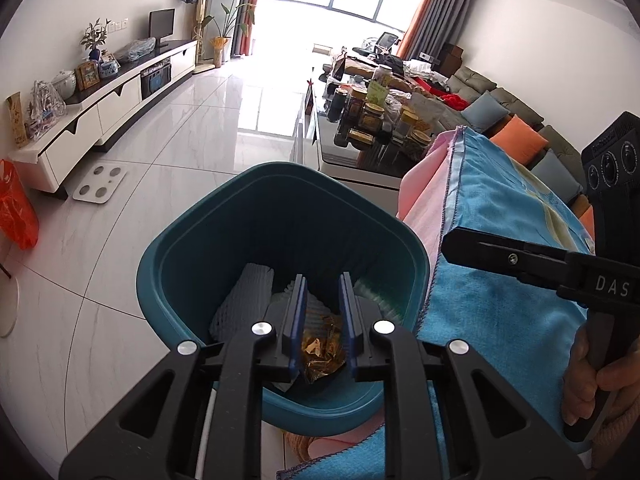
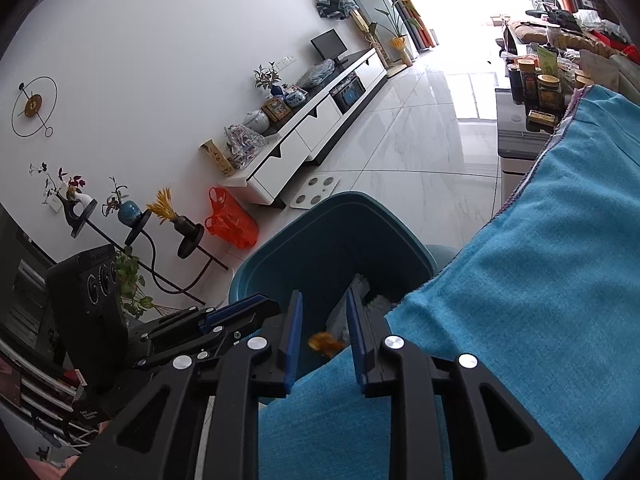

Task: Collect trash
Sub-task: 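Carry the orange peel and plastic wrapper over the teal bin and open both grippers, then move both open grippers back over the remaining trash on the table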

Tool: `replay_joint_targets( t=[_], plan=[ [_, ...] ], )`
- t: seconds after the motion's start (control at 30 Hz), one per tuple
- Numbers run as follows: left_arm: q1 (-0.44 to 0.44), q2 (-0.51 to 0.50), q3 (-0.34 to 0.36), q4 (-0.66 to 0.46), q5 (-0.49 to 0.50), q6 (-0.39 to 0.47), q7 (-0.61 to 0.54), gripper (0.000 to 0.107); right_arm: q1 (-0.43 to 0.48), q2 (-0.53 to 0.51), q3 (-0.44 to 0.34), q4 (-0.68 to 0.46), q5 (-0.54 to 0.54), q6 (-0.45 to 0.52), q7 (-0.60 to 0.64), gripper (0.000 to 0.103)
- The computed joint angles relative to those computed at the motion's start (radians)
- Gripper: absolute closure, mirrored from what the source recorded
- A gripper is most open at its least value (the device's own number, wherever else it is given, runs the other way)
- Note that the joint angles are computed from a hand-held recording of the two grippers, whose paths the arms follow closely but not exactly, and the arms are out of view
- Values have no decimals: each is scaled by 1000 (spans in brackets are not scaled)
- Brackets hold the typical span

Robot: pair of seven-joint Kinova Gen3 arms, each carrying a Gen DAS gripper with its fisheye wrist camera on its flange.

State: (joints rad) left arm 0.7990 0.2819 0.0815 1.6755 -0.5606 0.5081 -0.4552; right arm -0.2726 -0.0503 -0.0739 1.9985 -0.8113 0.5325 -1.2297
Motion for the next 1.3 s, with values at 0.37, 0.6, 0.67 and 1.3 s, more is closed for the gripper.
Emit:
replay_joint_targets(
  t=[0.37, 0.6, 0.67, 1.3],
  plan=[
    [90, -45, -9, 38, -189, 11, 179, 61, -17, -148, 22, 81, 69, -28, -19, 70],
    [119, -48, 66, 8, -286, -29, 164, 50, 28, -389, 11, 182, 274, -18, -188, 60],
    [127, -31, 86, -22, -266, -45, 111, 49, 60, -464, 11, 212, 330, 2, -241, 59],
    [214, 318, 260, -572, 106, 81, -555, 36, 459, -1064, 274, 246, 843, 487, -558, 59]
  ],
)
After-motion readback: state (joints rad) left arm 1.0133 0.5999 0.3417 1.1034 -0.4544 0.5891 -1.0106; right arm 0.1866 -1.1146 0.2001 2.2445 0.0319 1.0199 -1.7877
